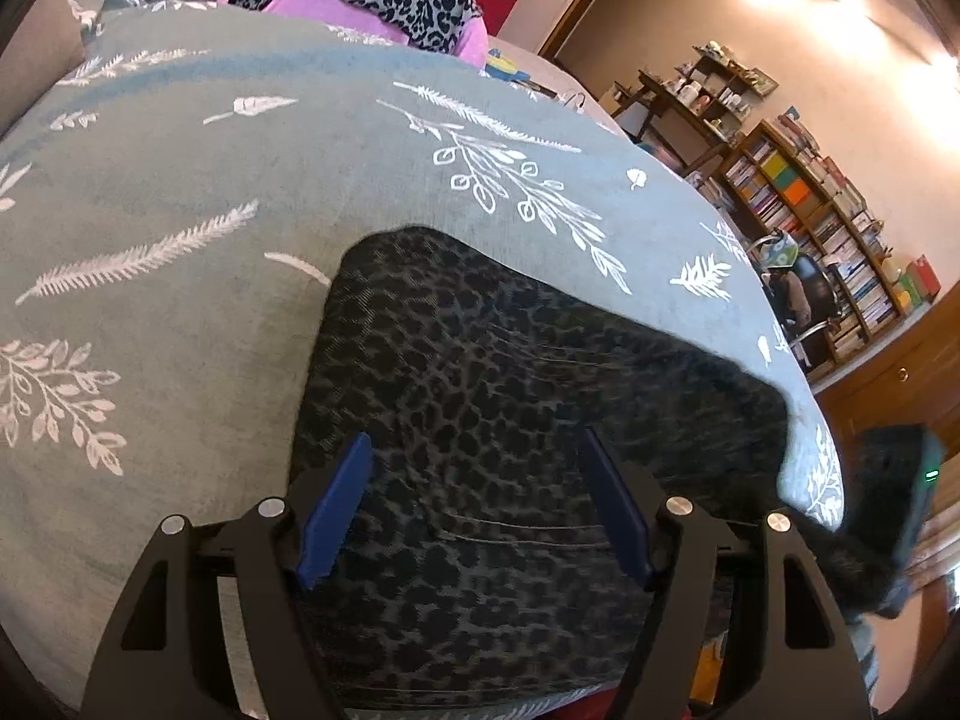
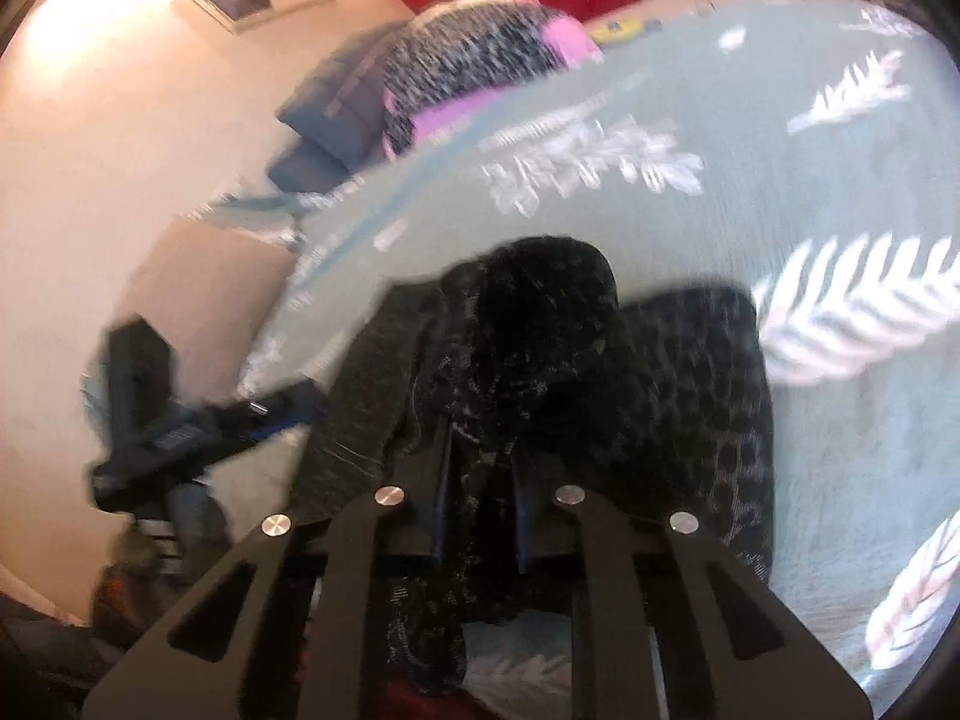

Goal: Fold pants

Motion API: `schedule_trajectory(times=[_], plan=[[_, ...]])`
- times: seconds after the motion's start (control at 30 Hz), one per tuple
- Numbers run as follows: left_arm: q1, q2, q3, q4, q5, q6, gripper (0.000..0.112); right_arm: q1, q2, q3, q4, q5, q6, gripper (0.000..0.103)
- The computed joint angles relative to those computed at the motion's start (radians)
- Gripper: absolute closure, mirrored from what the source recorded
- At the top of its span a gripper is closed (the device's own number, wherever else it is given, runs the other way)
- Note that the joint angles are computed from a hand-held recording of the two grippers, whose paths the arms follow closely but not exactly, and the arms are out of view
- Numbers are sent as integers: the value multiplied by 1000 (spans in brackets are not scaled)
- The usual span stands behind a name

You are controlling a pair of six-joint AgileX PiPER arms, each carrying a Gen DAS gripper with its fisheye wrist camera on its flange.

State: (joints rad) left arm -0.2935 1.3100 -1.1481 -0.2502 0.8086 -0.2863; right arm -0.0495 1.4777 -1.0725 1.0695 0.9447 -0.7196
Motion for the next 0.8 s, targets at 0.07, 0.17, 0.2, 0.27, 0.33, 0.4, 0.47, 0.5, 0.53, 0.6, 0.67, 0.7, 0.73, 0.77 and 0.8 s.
schedule_trajectory(times=[0.07, 0.17, 0.2, 0.27, 0.33, 0.4, 0.47, 0.5, 0.53, 0.6, 0.67, 0.7, 0.73, 0.77, 0.8], plan=[[-2, -2, -8, 4, -2, 1, 41, -35, -27, -21, -1, 16, 3, 87], [-18, 7, -20, 9, -13, -5, 41, -103, -28, -35, -6, 33, -6, 87], [-24, 15, -24, 4, -17, -4, 41, -121, -22, -32, -22, 26, -3, 87], [-38, 34, -32, 1, -21, -4, 41, -158, 11, -8, -31, 25, -23, 87], [-56, 57, -31, 6, -26, -3, 41, -161, 50, 21, -63, -14, -17, 87], [-82, 76, -31, 53, -37, -34, 36, -171, 69, 55, -37, -28, -56, 87], [-95, 88, -29, 86, -43, -52, 35, -176, 65, 79, -4, -42, -83, 86], [-97, 94, -34, 95, -39, -61, 35, -177, 60, 81, -5, -43, -84, 86], [-91, 97, -36, 90, -36, -62, 35, -170, 51, 77, -24, -56, -69, 83], [-78, 98, -42, 72, -27, -56, 35, -151, 28, 68, -75, -85, -35, 81], [-72, 87, -44, 76, -28, -62, 35, -122, -20, 66, -141, -134, 8, 75], [-69, 82, -48, 84, -31, -67, 35, -113, -43, 68, -177, -160, 33, 64], [-71, 78, -54, 93, -31, -76, 35, -85, -79, 69, -244, -220, 97, 52], [-72, 77, -63, 98, -32, -80, 35, -56, -98, 73, -276, -273, 135, 51], [-75, 80, -76, 105, -34, -85, 35, -51, -120, 75, -274, -298, 133, 51]])
